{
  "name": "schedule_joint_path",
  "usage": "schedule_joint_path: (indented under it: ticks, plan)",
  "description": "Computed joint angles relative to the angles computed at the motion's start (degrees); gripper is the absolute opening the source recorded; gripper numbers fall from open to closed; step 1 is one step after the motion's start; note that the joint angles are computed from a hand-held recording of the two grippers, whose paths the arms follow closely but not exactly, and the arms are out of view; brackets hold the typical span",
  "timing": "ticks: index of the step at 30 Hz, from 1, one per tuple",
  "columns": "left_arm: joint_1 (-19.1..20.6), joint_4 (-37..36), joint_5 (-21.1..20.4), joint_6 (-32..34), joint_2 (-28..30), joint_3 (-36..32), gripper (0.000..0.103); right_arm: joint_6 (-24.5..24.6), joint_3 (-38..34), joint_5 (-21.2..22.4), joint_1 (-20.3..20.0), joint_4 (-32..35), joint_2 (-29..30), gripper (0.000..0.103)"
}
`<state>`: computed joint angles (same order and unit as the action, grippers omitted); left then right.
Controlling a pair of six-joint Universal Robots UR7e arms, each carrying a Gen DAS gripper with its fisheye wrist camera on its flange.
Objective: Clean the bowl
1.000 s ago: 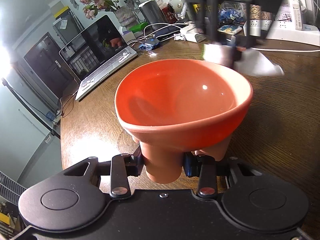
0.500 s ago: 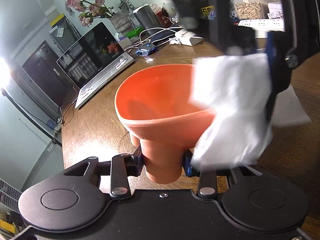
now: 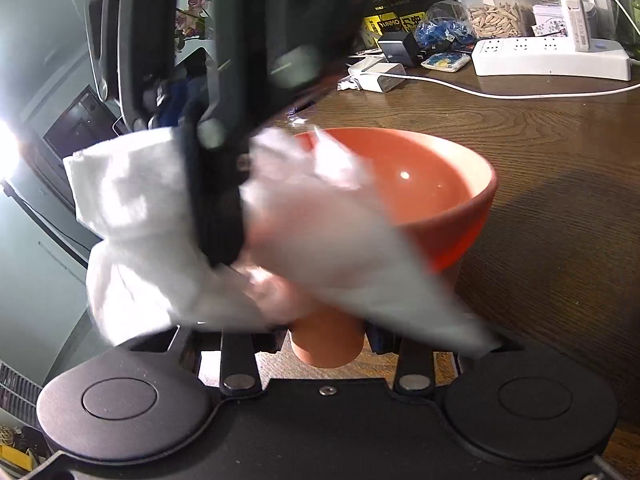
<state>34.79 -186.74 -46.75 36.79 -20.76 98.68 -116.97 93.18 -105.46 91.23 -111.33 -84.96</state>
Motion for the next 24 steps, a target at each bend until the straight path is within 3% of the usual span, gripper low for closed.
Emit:
schedule_joint_path:
  ticks: [8, 12, 24]
  plan:
    - [-0.04, -0.45, -0.12, -0.41, 0.24, 0.21, 0.037, 3.37, -2.17, -1.05, 0.09, -7.17, 4.7, 0.006]
    - [-0.11, -0.36, -0.21, -0.18, 0.21, 0.12, 0.037, 4.23, -3.67, -3.72, -0.32, -10.52, 6.78, 0.006]
    - [-0.14, -0.78, 0.01, 0.05, 0.01, 0.52, 0.037, 3.45, -7.05, -10.01, -4.51, -10.45, 7.05, 0.007]
